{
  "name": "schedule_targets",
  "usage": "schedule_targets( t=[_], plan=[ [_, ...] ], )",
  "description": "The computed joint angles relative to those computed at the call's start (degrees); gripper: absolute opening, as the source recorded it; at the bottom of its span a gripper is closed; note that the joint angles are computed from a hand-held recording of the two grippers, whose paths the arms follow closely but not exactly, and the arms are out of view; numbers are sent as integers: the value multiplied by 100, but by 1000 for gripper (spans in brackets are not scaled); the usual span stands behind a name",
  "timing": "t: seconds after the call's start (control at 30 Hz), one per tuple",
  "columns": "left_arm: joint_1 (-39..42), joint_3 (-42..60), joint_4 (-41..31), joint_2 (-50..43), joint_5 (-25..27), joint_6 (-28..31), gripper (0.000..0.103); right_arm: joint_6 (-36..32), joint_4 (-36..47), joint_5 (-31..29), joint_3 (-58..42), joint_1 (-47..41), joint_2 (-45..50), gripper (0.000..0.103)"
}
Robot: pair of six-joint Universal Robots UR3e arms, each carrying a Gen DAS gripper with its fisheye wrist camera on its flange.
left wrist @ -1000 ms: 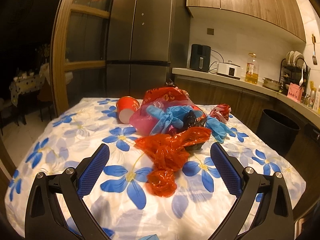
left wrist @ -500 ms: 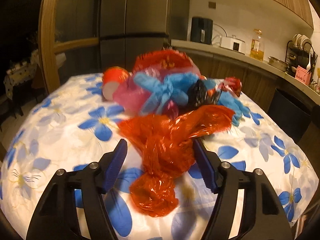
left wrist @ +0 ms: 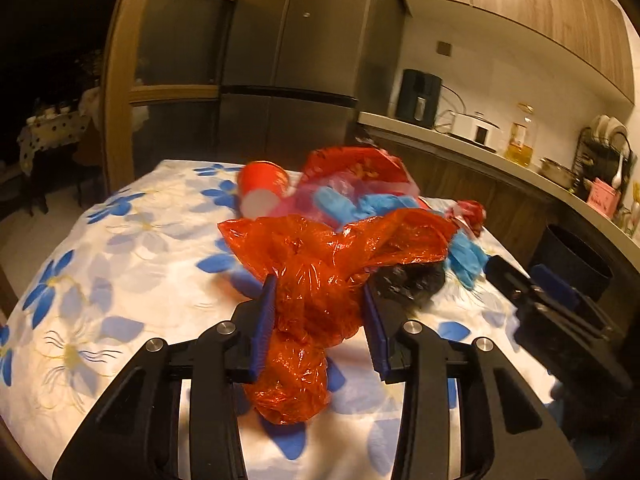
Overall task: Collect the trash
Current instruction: 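Grasp the orange-red plastic bag with the left tool while the right tool grasps the black bag, then lift both held bags and carry them over the black trash bin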
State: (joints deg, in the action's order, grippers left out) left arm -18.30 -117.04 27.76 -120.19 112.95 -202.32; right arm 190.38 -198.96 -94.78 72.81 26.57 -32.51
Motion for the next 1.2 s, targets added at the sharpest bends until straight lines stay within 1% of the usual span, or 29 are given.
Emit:
schedule_targets(
  t=[0.1,0.17,0.23,0.27,0.37,0.4,0.43,0.47,0.5,0.53,0.63,0.83,0.93,1.03,1.13,1.2],
  plan=[
    [68,-34,17,53,37,-61,40,-13,585,74,-956,61,448,75],
    [121,-26,11,65,39,-88,40,-41,937,72,-1530,87,725,72],
    [206,-69,45,88,-35,-86,40,-47,1348,88,-2116,103,997,67],
    [246,-87,47,107,-75,-85,40,-6,1597,153,-2410,90,1129,65],
    [285,-4,-10,89,-113,-54,40,131,2221,325,-3132,51,1442,57],
    [293,63,-66,71,-112,-24,40,166,2437,402,-3356,32,1535,50],
    [282,106,-104,57,-88,-10,40,166,2632,442,-3593,24,1637,41],
    [262,158,-145,34,-46,6,40,164,2817,447,-3743,25,1693,37],
    [251,226,-204,11,-10,35,40,173,2875,445,-3769,25,1701,29],
    [229,276,-250,-8,17,37,40,164,2865,461,-3707,11,1674,22],
    [192,412,-380,-55,49,36,40,141,2556,496,-3110,-36,1383,15],
    [-28,725,-623,-109,262,80,40,94,1429,532,-1156,-188,372,10],
    [-162,836,-691,-98,362,110,40,50,948,525,-363,-294,-47,9],
    [-303,980,-806,-112,461,91,40,-46,677,332,129,-347,-318,9],
    [-438,1147,-950,-142,504,13,40,-42,402,323,662,-480,-595,9],
    [-563,1290,-1028,-190,624,50,40,-78,231,316,1017,-568,-788,9]
  ],
)
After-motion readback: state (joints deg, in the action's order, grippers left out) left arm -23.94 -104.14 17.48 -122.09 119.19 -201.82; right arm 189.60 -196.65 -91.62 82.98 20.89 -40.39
